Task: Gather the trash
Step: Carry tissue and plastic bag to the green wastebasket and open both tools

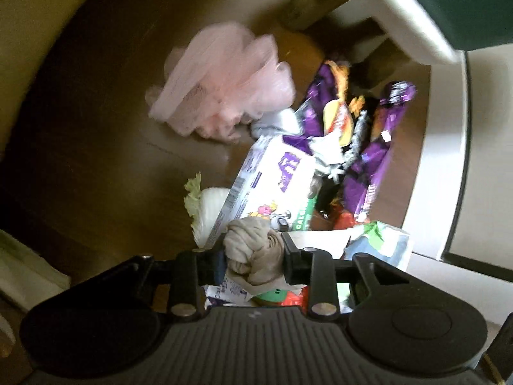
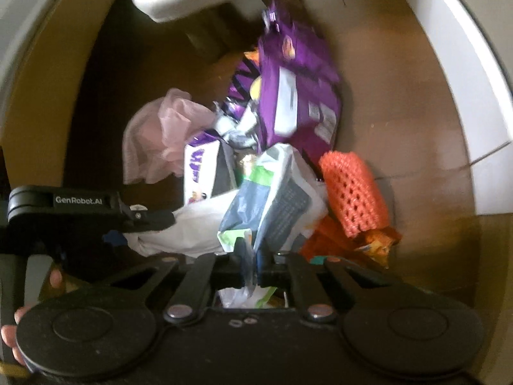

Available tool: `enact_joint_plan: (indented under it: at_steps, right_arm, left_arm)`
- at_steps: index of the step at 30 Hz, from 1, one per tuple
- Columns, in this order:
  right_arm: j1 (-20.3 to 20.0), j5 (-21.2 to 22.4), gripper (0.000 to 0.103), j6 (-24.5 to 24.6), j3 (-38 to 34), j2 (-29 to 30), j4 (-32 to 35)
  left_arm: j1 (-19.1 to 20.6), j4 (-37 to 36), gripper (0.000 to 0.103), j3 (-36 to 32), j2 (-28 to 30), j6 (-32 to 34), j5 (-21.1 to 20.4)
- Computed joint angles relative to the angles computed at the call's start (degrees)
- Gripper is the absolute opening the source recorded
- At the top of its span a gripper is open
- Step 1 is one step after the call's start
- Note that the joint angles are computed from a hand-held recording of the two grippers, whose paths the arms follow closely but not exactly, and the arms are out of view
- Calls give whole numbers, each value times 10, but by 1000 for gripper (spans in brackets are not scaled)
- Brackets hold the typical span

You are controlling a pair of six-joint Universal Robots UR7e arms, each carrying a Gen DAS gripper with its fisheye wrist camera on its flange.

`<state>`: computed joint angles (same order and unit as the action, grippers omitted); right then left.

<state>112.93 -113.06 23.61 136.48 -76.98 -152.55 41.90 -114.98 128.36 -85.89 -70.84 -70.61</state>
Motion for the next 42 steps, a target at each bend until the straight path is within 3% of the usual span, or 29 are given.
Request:
enact_joint_plan:
  at_steps: [3, 7, 14, 18, 24, 29, 33, 36, 37, 42]
  right_arm:
    - [20, -9, 5, -3, -11, -25, 31]
    - [49, -59, 4, -18, -35, -33, 13]
    - [66, -106, 4, -113, -104, -29, -15]
    - [80, -116, 4, -179, -149, -19, -60]
    - [112, -136, 4, -325, -208, 16, -198]
    - [130, -123, 4, -382, -271, 42, -241]
    - [128, -122, 4, -441, -325, 75, -246]
    - [121, -117, 4, -443, -369, 99, -215]
    - [119, -122, 4, -447, -386, 109, -201]
    - [114, -153, 4, -440, -458, 156, -131]
  left_arm:
    - [-15, 31, 31, -23, -12, 0, 8]
    - [-41, 72, 31, -60, -26, 13, 39]
    - [-68, 88, 31, -136, -24, 43, 97]
    - [-85, 59, 31, -179, -15, 111, 136]
    - [-133, -30, 32, -210, 1, 212, 246]
    - [-161, -87, 32, -262, 33, 300, 304]
    - [-159, -161, 32, -315, 82, 394, 345]
    - [-140, -216, 32, -364, 136, 454, 358]
    - [-136, -211, 32, -381, 151, 456, 377]
    - [-99, -157, 32, -486, 216, 495, 351]
